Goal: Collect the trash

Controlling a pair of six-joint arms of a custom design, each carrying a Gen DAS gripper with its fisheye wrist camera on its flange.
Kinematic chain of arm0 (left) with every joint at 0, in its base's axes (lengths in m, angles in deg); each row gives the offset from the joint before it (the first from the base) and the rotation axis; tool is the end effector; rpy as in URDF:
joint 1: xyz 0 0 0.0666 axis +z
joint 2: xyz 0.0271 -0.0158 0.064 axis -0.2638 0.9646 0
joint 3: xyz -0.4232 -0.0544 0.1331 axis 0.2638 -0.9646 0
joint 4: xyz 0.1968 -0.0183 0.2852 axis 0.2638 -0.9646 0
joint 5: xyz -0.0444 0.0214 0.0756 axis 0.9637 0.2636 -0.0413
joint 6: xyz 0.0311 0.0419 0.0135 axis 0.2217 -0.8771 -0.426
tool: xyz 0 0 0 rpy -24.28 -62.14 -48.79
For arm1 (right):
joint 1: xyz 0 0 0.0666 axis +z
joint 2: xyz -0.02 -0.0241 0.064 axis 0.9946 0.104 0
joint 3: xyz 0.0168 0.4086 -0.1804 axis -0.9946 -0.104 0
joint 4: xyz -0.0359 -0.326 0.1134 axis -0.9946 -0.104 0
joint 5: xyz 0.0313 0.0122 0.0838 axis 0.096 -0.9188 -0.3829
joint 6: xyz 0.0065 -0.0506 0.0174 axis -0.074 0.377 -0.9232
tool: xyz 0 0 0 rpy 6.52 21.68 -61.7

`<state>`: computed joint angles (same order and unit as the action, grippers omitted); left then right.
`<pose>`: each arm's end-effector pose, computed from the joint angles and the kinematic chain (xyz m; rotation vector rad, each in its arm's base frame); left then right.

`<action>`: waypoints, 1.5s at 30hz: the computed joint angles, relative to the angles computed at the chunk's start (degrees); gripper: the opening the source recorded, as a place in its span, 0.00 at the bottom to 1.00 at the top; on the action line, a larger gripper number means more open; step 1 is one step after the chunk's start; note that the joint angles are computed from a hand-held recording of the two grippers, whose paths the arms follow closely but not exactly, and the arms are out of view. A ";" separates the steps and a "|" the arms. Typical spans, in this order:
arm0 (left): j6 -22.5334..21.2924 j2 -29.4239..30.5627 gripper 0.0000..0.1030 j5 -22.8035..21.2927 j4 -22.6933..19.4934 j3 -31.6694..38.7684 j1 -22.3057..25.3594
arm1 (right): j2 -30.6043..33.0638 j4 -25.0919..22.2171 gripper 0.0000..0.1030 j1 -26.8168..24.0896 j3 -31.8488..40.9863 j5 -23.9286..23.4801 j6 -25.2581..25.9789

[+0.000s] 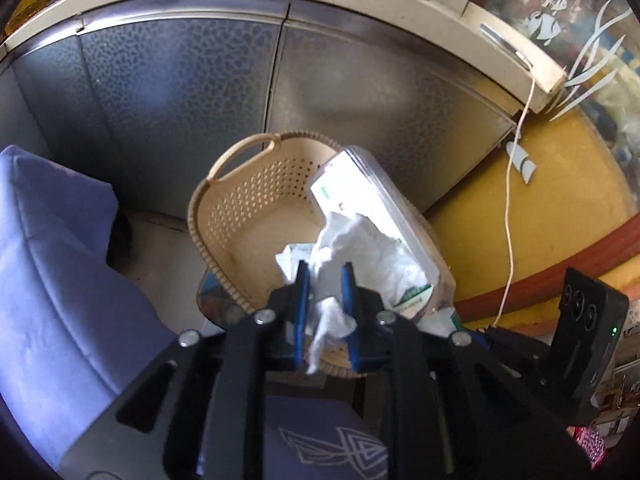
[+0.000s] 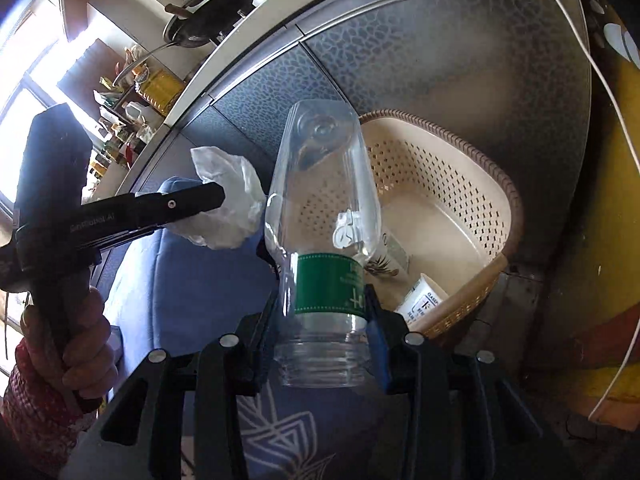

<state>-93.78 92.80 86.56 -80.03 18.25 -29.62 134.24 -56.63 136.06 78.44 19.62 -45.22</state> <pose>0.5213 -0.1472 0.3452 0.7496 2.5930 -0.5235 0.3320 0.4071 0.2686 0.4439 2.3667 0.6619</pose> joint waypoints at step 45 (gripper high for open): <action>-47.70 -26.77 0.66 24.53 -21.75 -20.00 77.05 | 15.32 -6.30 0.59 17.52 38.00 -2.28 14.42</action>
<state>-141.48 66.03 111.08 -101.78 -1.76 47.43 149.56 -62.92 153.58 116.44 17.34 -30.81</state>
